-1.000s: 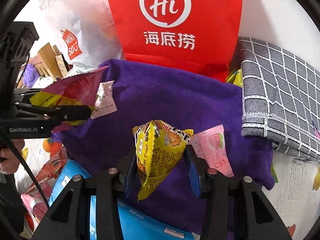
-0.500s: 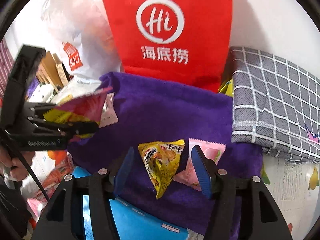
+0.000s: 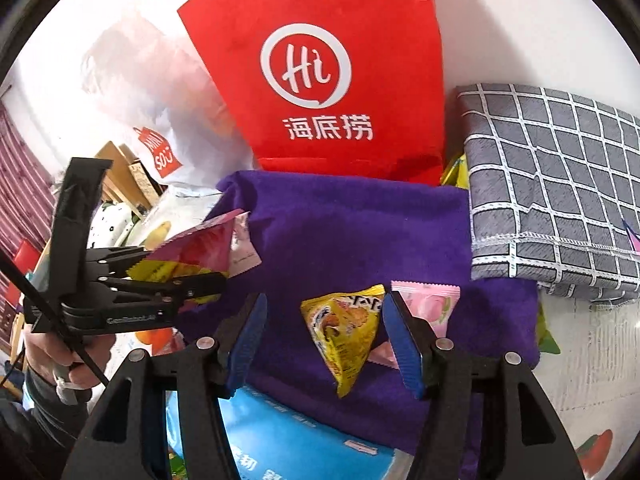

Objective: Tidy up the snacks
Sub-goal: 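Lower the pink barcode bag onto the towel and open the left tool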

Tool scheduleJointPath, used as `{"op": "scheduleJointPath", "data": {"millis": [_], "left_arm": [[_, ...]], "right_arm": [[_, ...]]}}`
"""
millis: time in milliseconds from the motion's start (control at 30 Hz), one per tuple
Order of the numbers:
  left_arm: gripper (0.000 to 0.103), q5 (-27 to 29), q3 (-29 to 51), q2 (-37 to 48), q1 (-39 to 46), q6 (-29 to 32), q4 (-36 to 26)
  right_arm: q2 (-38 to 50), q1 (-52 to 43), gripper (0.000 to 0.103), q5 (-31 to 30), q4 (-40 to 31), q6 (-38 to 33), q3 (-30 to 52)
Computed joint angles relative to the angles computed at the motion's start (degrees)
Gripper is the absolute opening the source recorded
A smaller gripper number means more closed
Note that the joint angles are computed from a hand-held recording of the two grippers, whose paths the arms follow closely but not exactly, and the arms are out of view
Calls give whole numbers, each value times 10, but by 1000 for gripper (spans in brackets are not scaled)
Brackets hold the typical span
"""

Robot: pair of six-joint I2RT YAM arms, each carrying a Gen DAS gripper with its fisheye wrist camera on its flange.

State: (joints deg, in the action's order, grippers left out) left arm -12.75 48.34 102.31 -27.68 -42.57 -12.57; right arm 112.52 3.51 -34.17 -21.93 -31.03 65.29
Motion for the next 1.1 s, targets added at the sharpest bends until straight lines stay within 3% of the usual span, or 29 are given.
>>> {"op": "scheduleJointPath", "data": {"millis": [133, 300, 767, 1100], "left_arm": [[52, -7, 4, -3, -3, -1, -8], [74, -10, -6, -23, -5, -6, -1], [80, -7, -23, -97, -27, -17, -6], [80, -24, -16, -143, -58, -25, -32]], "right_arm": [[-20, 1, 60, -8, 11, -1, -19], [-42, 2, 60, -15, 24, 5, -38], [-93, -12, 60, -36, 50, 49, -72], [-164, -42, 60, -23, 19, 60, -113]]}}
